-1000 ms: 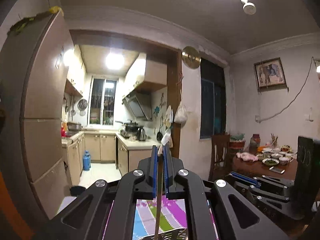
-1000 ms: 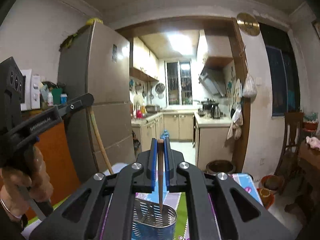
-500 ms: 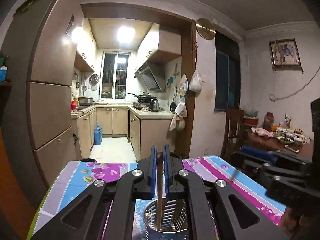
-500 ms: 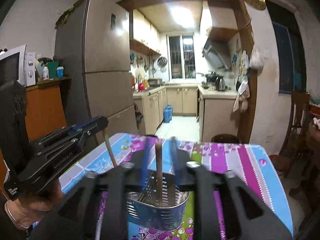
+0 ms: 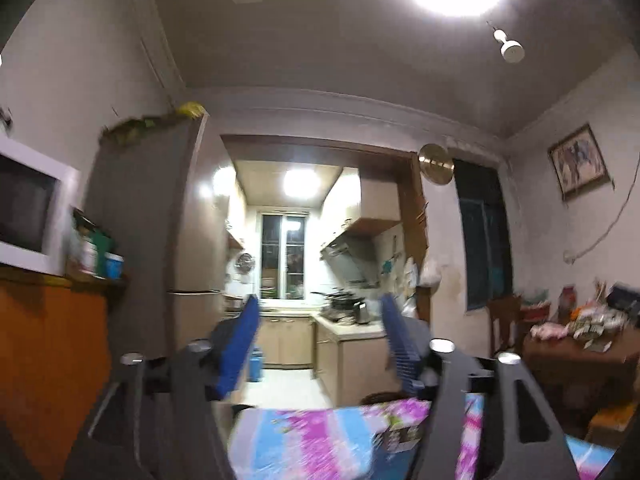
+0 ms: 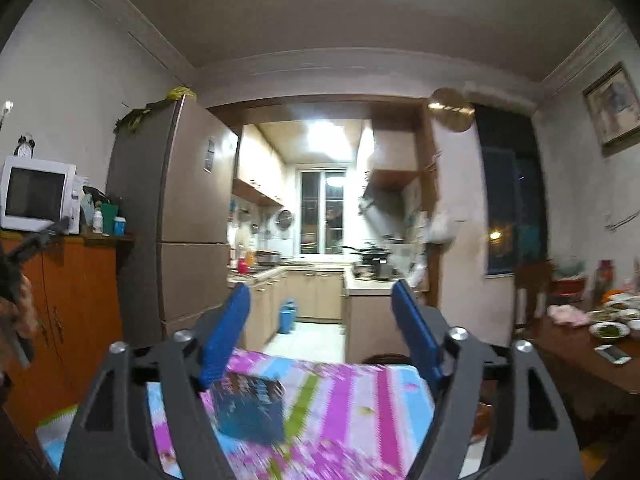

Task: Organize utensils
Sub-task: 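Open both tools and bring them back over the chopsticks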

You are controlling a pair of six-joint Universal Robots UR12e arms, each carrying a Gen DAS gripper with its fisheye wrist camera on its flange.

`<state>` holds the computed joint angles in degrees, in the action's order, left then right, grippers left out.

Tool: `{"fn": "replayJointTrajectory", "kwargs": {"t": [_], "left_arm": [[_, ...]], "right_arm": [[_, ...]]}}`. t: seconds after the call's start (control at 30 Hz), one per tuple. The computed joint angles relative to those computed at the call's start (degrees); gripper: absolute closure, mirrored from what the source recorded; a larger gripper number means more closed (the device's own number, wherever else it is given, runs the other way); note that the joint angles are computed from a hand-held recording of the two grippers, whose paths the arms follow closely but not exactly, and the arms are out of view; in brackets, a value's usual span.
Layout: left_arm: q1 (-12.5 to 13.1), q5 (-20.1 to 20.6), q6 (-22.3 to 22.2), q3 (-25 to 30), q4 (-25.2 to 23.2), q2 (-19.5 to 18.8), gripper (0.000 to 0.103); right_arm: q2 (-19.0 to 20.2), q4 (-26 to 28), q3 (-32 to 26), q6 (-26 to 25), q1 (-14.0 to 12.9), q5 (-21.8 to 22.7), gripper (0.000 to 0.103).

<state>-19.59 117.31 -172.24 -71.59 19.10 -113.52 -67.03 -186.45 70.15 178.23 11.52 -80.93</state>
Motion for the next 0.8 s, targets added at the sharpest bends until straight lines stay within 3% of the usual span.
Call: {"fn": "replayJointTrajectory", "kwargs": {"t": [0.13, 0.2, 0.27, 0.33, 0.4, 0.43, 0.47, 0.53, 0.57, 0.6, 0.8], "left_arm": [[-3.2, 8.4, 1.3, -10.7, 0.3, 5.5, 0.011], [-4.6, 11.4, 0.3, -15.1, -0.6, 7.3, 0.010], [-5.7, 11.9, -2.6, -20.4, -3.8, 9.4, 0.010], [-6.8, 11.4, -6.9, -24.3, -7.8, 10.7, 0.016], [-7.7, 8.0, -11.7, -27.0, -13.7, 11.5, 0.036], [-8.1, 6.2, -13.1, -28.1, -15.4, 11.7, 0.041], [-8.4, 3.6, -14.1, -29.0, -17.4, 11.7, 0.052], [-9.1, 0.3, -13.9, -29.7, -20.7, 10.9, 0.068], [-9.2, -1.0, -13.6, -29.8, -22.4, 10.5, 0.085], [-9.4, -1.9, -12.9, -29.9, -23.3, 10.1, 0.093], [-9.9, -1.5, -9.7, -28.7, -24.3, 7.1, 0.094]], "right_arm": [[-6.6, -3.4, 12.6, -0.8, -0.5, -1.6, 0.013], [-8.7, -3.5, 17.2, -1.7, -0.2, -3.2, 0.013], [-10.5, -2.5, 21.3, -3.3, 0.8, -6.1, 0.013], [-11.4, -1.4, 23.9, -2.7, 1.2, -6.1, 0.013], [-11.7, 0.7, 25.7, -1.1, 1.5, -4.5, 0.013], [-11.8, 2.4, 26.5, -0.7, 1.6, -2.6, 0.020], [-11.6, 4.2, 27.1, -0.6, 2.0, -2.2, 0.028], [-11.2, 6.5, 27.8, -0.4, 2.9, -2.8, 0.058], [-11.0, 8.0, 28.1, -0.7, 3.2, -2.2, 0.073], [-10.7, 9.2, 28.3, -0.8, 3.6, -2.4, 0.076], [-10.1, 12.7, 29.3, -3.0, 4.9, -1.4, 0.077]]}}
